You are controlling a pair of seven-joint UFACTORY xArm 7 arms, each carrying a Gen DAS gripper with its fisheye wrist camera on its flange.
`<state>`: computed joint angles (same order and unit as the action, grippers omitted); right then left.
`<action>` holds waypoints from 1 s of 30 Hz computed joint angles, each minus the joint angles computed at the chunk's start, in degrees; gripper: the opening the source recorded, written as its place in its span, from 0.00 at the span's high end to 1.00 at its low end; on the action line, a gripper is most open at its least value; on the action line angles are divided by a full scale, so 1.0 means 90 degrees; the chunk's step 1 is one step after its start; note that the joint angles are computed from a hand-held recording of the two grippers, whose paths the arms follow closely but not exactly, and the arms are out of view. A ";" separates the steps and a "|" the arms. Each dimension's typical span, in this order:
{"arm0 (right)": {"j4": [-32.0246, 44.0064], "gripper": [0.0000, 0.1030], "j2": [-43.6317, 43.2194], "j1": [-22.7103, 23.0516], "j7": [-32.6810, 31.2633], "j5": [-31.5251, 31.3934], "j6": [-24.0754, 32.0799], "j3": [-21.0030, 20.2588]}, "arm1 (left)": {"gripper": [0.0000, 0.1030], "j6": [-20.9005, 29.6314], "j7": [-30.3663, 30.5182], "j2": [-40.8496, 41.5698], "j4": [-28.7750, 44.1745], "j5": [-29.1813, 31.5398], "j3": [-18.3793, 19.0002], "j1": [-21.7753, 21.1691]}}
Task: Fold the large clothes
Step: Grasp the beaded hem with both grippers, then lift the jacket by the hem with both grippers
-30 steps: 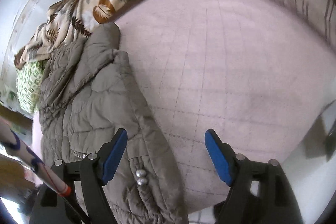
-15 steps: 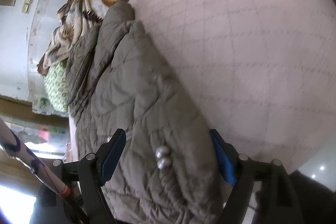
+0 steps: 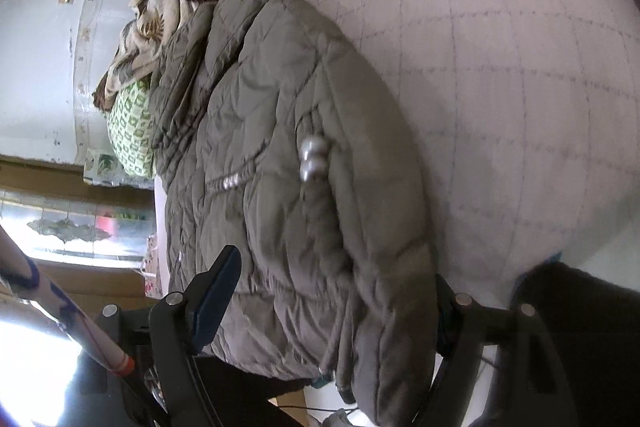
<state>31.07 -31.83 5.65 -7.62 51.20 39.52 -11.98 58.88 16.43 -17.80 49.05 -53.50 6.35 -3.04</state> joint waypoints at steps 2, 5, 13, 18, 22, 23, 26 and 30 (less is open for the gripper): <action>-0.0055 0.23 -0.0006 0.0028 -0.0012 -0.0033 -0.0012 0.0064 | 0.27 -0.0099 -0.0096 -0.0030 -0.0018 0.0057 -0.0082 -0.0019; -0.0162 0.33 -0.0092 0.0028 0.0081 -0.0167 -0.0218 0.0239 | 0.31 -0.0429 -0.0557 -0.0106 -0.0041 0.0306 -0.0270 -0.0056; -0.0420 0.66 -0.0731 0.0304 0.0433 -0.0875 -0.0801 0.0486 | 0.69 -0.1018 -0.1739 -0.0563 -0.0160 0.1326 -0.0415 -0.0319; -0.0363 0.63 -0.0600 0.0625 0.0516 -0.1020 -0.0956 0.0278 | 0.64 -0.1040 -0.2052 -0.0482 -0.0119 0.1463 -0.0347 -0.0473; -0.0462 0.62 -0.0509 0.0623 0.0729 -0.1172 -0.1098 0.0351 | 0.75 -0.1010 -0.2111 -0.0619 -0.0180 0.1555 -0.0280 -0.0482; -0.0482 0.67 -0.0522 0.0623 0.0810 -0.1210 -0.1154 0.0390 | 0.79 -0.1051 -0.2125 -0.0706 -0.0236 0.1507 -0.0247 -0.0486; -0.0572 0.77 -0.0738 0.0705 0.0797 -0.1169 -0.1096 0.0172 | 0.82 -0.1090 -0.2146 -0.0948 -0.0370 0.1371 -0.0126 -0.0500; -0.0629 0.80 -0.1057 0.0663 0.0859 -0.1349 -0.0964 0.0186 | 0.83 -0.1172 -0.2303 -0.1291 -0.0533 0.1555 -0.0160 -0.0479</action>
<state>25.41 -41.34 11.62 0.11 39.06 30.84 -10.31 48.33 -4.30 -29.42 44.25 -39.50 4.91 -7.35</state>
